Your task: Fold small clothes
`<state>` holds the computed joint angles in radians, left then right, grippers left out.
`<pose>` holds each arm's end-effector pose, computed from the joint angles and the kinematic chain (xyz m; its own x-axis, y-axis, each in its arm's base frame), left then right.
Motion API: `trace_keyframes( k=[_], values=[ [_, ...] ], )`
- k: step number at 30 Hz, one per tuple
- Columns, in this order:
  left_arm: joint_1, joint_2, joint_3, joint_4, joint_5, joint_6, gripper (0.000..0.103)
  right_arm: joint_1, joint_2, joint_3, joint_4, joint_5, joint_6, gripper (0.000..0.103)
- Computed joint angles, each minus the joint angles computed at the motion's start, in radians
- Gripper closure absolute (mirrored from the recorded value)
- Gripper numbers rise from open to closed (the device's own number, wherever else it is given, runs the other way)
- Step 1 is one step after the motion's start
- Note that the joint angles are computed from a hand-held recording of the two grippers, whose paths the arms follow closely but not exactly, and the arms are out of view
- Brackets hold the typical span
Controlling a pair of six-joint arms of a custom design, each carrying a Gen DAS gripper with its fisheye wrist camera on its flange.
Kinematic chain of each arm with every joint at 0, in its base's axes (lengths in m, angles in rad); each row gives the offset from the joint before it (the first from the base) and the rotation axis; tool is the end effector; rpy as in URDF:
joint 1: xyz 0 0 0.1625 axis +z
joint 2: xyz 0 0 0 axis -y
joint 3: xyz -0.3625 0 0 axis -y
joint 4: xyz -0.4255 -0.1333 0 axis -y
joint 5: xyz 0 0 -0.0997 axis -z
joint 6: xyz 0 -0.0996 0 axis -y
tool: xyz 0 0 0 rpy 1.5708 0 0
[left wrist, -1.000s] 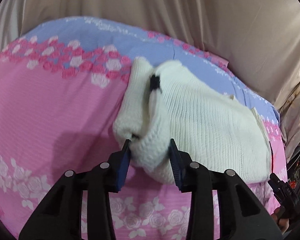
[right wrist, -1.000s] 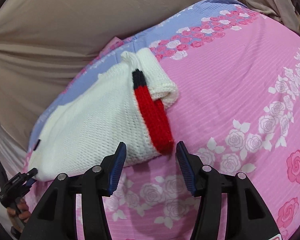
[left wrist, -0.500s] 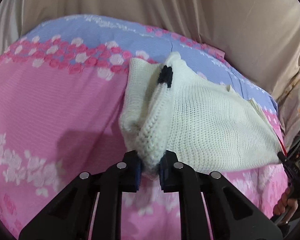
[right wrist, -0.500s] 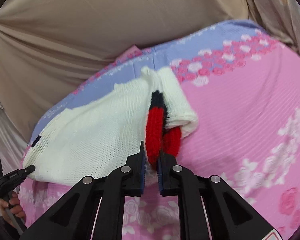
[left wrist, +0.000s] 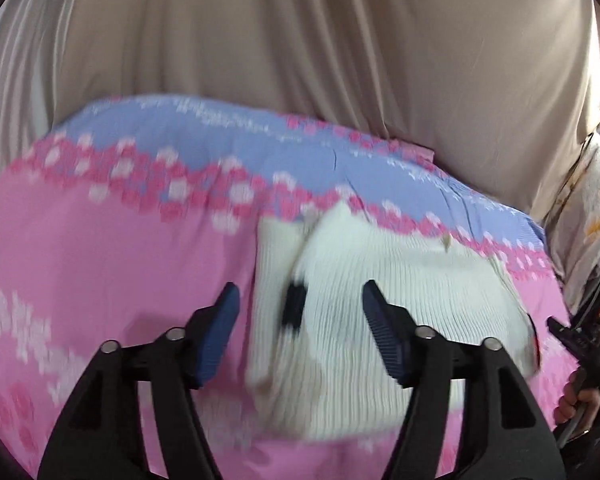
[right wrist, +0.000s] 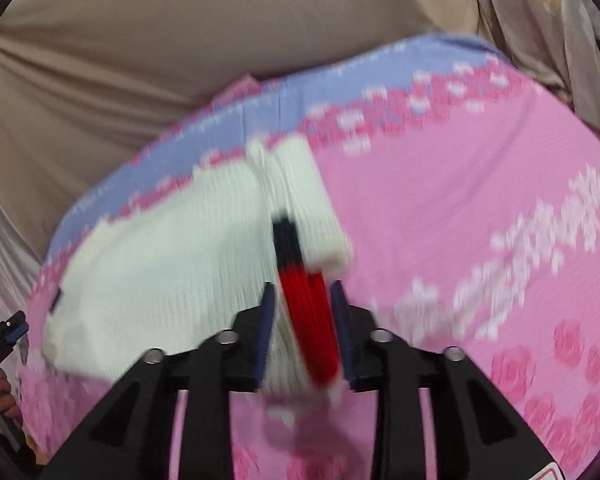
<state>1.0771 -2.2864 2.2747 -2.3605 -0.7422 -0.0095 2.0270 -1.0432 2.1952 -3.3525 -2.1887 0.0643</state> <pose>0.0373 -0.3669 0.4658 -0.8492 -0.1517 -0.5059 0.3216 0.6112 -0.7232 0.2811 -0.4011 0.0801 -0.9031 -0.0061 0.4294 -0.2986 0.7274 -0.6178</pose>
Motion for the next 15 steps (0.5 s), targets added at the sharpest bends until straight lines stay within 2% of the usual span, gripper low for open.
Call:
trace_keyframes(
  k=[1, 2, 3, 4, 6, 7, 8, 9, 10, 11, 12, 13, 15],
  values=[
    [0.039, 0.102, -0.032, -0.086, -0.010, 0.042, 0.034, -0.007, 0.019, -0.033, -0.030, 0.023, -0.030, 0.052],
    [0.076, 0.183, -0.065, -0.130, -0.033, 0.062, 0.034, -0.013, 0.035, -0.061, -0.037, 0.039, -0.046, 0.051],
    [0.108, 0.242, -0.100, -0.133, -0.053, 0.058, 0.034, -0.027, 0.058, -0.100, -0.025, 0.060, -0.059, 0.050],
    [0.156, 0.328, -0.156, -0.114, -0.104, 0.042, 0.034, -0.045, 0.087, -0.149, 0.009, 0.082, -0.057, 0.050],
    [0.201, 0.417, -0.204, -0.106, -0.130, 0.012, 0.043, -0.074, 0.133, -0.229, 0.083, 0.124, -0.036, 0.050],
    [0.221, 0.441, -0.215, -0.107, -0.154, 0.021, 0.059, -0.085, 0.159, -0.269, 0.120, 0.127, -0.024, 0.050],
    [0.238, 0.459, -0.232, -0.083, -0.173, 0.020, 0.097, -0.093, 0.194, -0.319, 0.169, 0.124, -0.023, 0.050],
    [0.247, 0.466, -0.243, -0.048, -0.180, -0.001, 0.097, -0.095, 0.221, -0.354, 0.200, 0.110, -0.015, 0.050],
    [0.247, 0.444, -0.233, -0.054, -0.199, -0.020, 0.097, -0.098, 0.245, -0.383, 0.222, 0.097, -0.006, 0.057],
    [0.231, 0.402, -0.205, -0.086, -0.199, -0.013, 0.098, -0.093, 0.266, -0.407, 0.231, 0.080, -0.017, 0.072],
    [0.191, 0.345, -0.167, -0.125, -0.163, 0.011, 0.098, -0.085, 0.266, -0.410, 0.229, 0.076, -0.034, 0.094],
    [0.151, 0.287, -0.135, -0.154, -0.144, 0.040, 0.097, -0.081, 0.253, -0.393, 0.189, 0.113, -0.050, 0.095],
    [0.106, 0.234, -0.116, -0.160, -0.099, 0.038, 0.097, -0.061, 0.185, -0.322, 0.043, 0.248, -0.095, 0.095]
  ],
)
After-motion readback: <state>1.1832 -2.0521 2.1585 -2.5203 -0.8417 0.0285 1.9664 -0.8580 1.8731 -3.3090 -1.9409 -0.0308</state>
